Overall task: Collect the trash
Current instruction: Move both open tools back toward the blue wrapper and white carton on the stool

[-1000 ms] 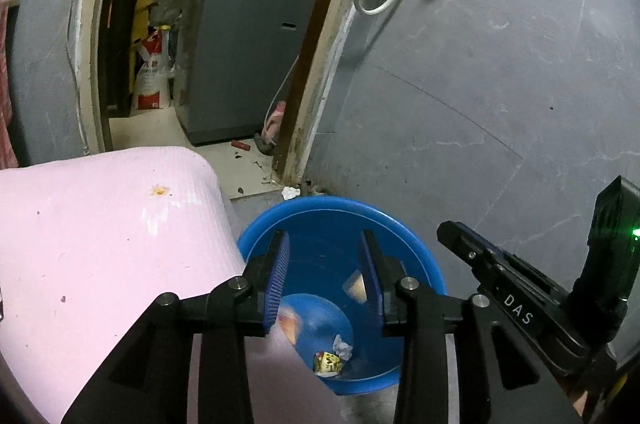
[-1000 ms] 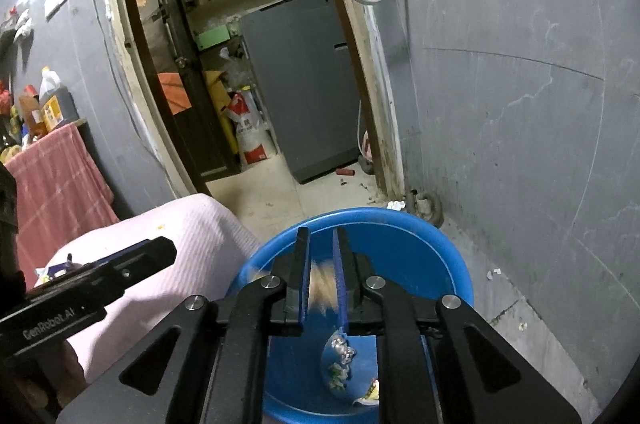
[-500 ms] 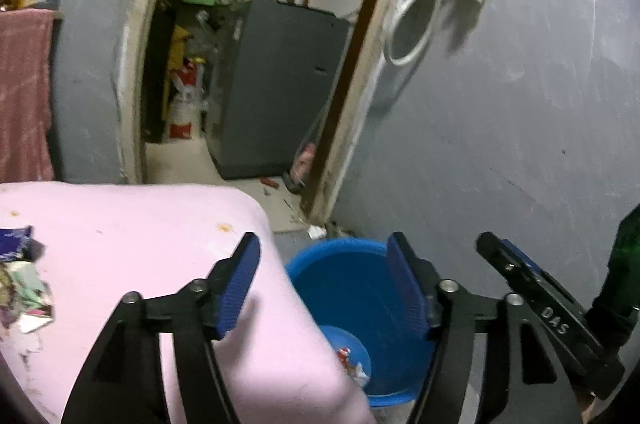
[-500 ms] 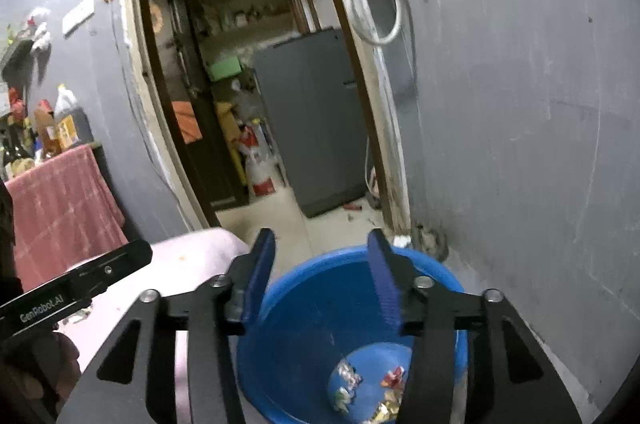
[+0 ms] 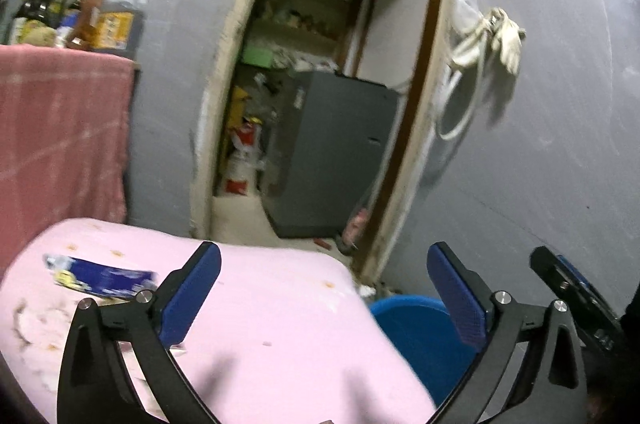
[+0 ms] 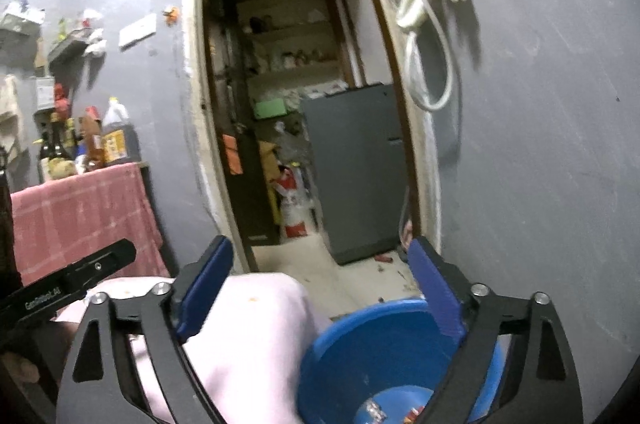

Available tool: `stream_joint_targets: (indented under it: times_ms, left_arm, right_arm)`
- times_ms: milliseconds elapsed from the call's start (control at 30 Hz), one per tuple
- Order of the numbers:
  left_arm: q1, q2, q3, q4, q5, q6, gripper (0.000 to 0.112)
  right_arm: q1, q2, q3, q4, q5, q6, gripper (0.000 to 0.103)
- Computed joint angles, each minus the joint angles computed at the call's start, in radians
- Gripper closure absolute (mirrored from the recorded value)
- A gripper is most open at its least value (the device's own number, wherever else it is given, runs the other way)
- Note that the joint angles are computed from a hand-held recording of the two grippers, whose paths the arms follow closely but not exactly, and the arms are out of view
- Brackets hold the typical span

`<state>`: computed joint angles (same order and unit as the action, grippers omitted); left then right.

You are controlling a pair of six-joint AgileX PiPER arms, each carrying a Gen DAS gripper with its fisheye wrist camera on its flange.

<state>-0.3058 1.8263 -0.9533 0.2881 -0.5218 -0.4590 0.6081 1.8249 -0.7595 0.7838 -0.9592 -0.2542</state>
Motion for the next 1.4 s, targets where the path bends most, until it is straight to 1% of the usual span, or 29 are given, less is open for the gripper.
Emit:
stream_joint_targets:
  times_ms: [33, 200, 400, 433, 633, 867, 967, 1100, 1200, 1300, 1400]
  left_arm:
    - [0.019, -0.018, 0.024, -0.008, -0.017, 0.013, 0.011]
    - [0.090, -0.083, 0.106, -0.024, -0.077, 0.051, 0.011]
    - [0.209, -0.168, 0.214, 0.024, -0.172, 0.071, 0.011]
    - [0.228, -0.179, 0.230, 0.034, -0.186, 0.067, 0.011]
    - [0.359, -0.212, 0.259, 0.142, -0.217, -0.018, 0.011]
    - [0.483, -0.191, 0.267, 0.213, -0.250, -0.064, 0.011]
    - [0.524, -0.161, 0.260, 0.237, -0.264, -0.094, 0.011]
    - [0.545, -0.116, 0.242, 0.222, -0.260, -0.071, 0.011]
    - [0.550, -0.083, 0.215, 0.215, -0.238, -0.062, 0.011]
    - [0.556, -0.046, 0.174, 0.220, -0.195, -0.068, 0.011]
    - [0.567, -0.006, 0.115, 0.261, -0.125, -0.120, 0.011]
  right_arm:
    - [0.018, 0.005, -0.011, 0.007, -0.012, -0.015, 0.000]
    - [0.103, 0.023, -0.061, 0.042, -0.068, -0.093, 0.000]
    - [0.198, 0.062, -0.143, 0.054, -0.126, -0.179, 0.000]
    - [0.213, 0.071, -0.163, 0.054, -0.131, -0.194, 0.000]
    - [0.259, 0.119, -0.248, 0.039, -0.141, -0.229, 0.000]
    - [0.271, 0.179, -0.356, 0.031, -0.080, -0.252, 0.000]
    - [0.258, 0.205, -0.410, 0.022, -0.014, -0.262, 0.000]
    - [0.252, 0.248, -0.476, 0.020, 0.044, -0.295, 0.000]
    - [0.240, 0.277, -0.516, 0.010, 0.095, -0.299, 0.000]
    - [0.221, 0.316, -0.581, 0.002, 0.179, -0.306, 0.000]
    - [0.203, 0.349, -0.638, 0.002, 0.262, -0.311, 0.000]
